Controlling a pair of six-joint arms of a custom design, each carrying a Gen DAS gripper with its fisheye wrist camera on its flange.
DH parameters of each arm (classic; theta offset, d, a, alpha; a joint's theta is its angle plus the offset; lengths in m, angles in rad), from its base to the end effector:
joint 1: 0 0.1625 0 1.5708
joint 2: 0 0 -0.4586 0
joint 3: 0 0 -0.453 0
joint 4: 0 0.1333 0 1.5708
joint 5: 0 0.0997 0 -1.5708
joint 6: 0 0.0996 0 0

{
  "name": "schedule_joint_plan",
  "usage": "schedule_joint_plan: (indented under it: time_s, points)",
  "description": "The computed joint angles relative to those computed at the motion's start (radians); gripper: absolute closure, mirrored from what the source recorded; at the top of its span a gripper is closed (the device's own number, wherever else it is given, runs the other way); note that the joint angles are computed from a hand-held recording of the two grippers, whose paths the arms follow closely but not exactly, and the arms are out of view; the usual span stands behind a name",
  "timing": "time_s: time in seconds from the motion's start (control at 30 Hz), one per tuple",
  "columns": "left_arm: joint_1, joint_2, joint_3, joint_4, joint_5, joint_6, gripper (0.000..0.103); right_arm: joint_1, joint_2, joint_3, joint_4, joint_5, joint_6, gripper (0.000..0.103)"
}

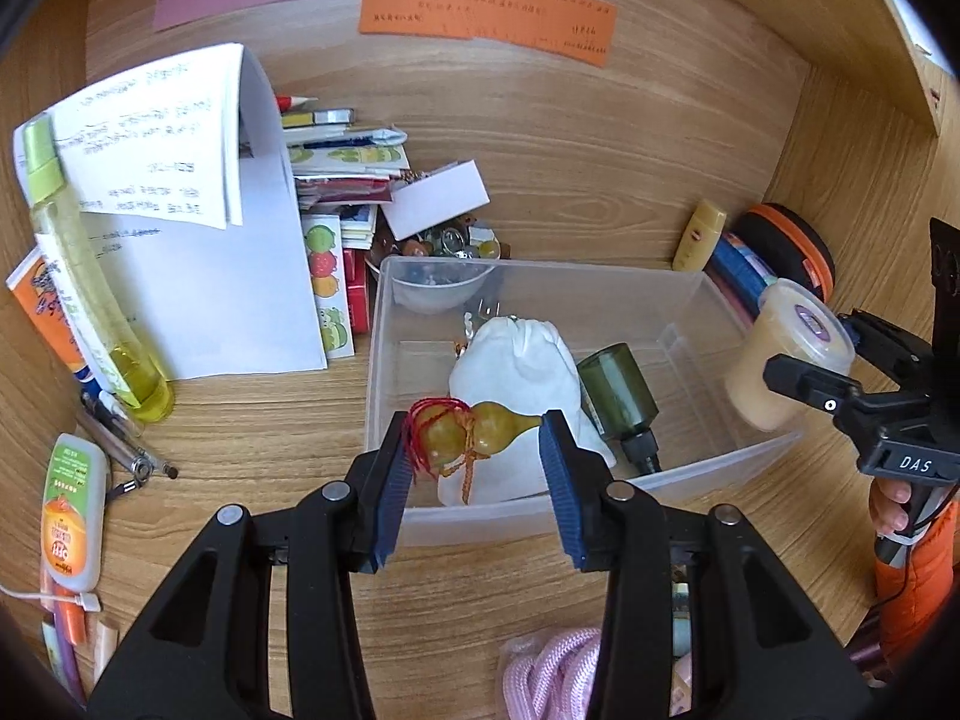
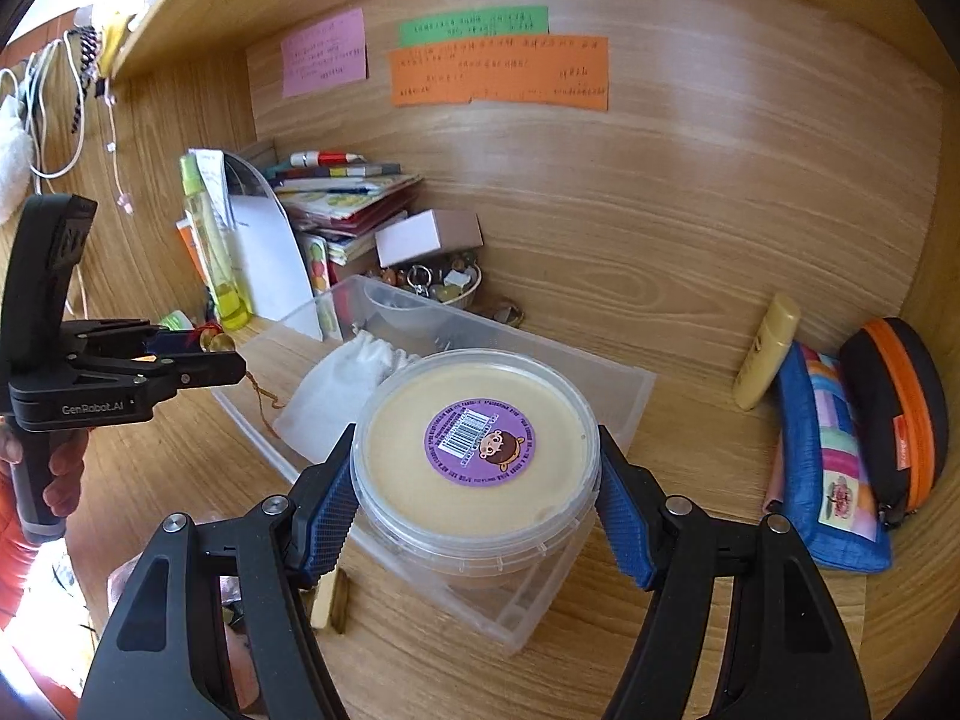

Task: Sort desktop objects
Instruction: 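Place the cream tub into the clear box beside the green bottle and release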

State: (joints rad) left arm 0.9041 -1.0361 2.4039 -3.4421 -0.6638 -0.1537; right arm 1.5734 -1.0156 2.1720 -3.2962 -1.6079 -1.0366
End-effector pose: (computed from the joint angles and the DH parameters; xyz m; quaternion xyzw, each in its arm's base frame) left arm -0.1069 -0.4783 0.1077 0.1153 0.8698 -0.3746 0.2998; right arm 0.1311 -0.5614 0.1074 0.4720 -0.8356 0.2352 0.1542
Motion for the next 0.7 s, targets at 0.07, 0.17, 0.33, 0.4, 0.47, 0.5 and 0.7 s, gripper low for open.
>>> schedule_joint_plan:
  time_s: [0.07,0.17,0.33,0.4,0.47,0.5,0.7]
  points:
    - [0.013,0.001,-0.015,0.026,-0.017,0.001,0.061,0.001,0.014,-0.016,0.012,-0.013,0.008,0.035]
    - [0.033,0.005,-0.035,0.062,-0.045,0.0,0.061,0.005,0.04,-0.029,-0.007,-0.036,0.014,0.035]
    - [0.065,0.018,-0.066,0.115,-0.068,-0.015,0.061,0.009,0.074,-0.045,-0.021,-0.071,0.007,0.035]
    - [0.076,0.019,-0.075,0.132,-0.075,-0.019,0.061,0.007,0.079,-0.049,-0.007,-0.076,0.009,0.035]
    - [0.076,0.024,-0.078,0.13,-0.068,-0.007,0.061,0.006,0.082,-0.049,-0.003,-0.082,0.006,0.035]
    - [0.077,0.025,-0.079,0.133,-0.07,-0.006,0.061,0.006,0.084,-0.049,-0.002,-0.086,0.004,0.035]
    - [0.073,0.035,-0.085,0.143,-0.063,0.017,0.061,0.007,0.096,-0.046,-0.011,-0.103,0.002,0.035]
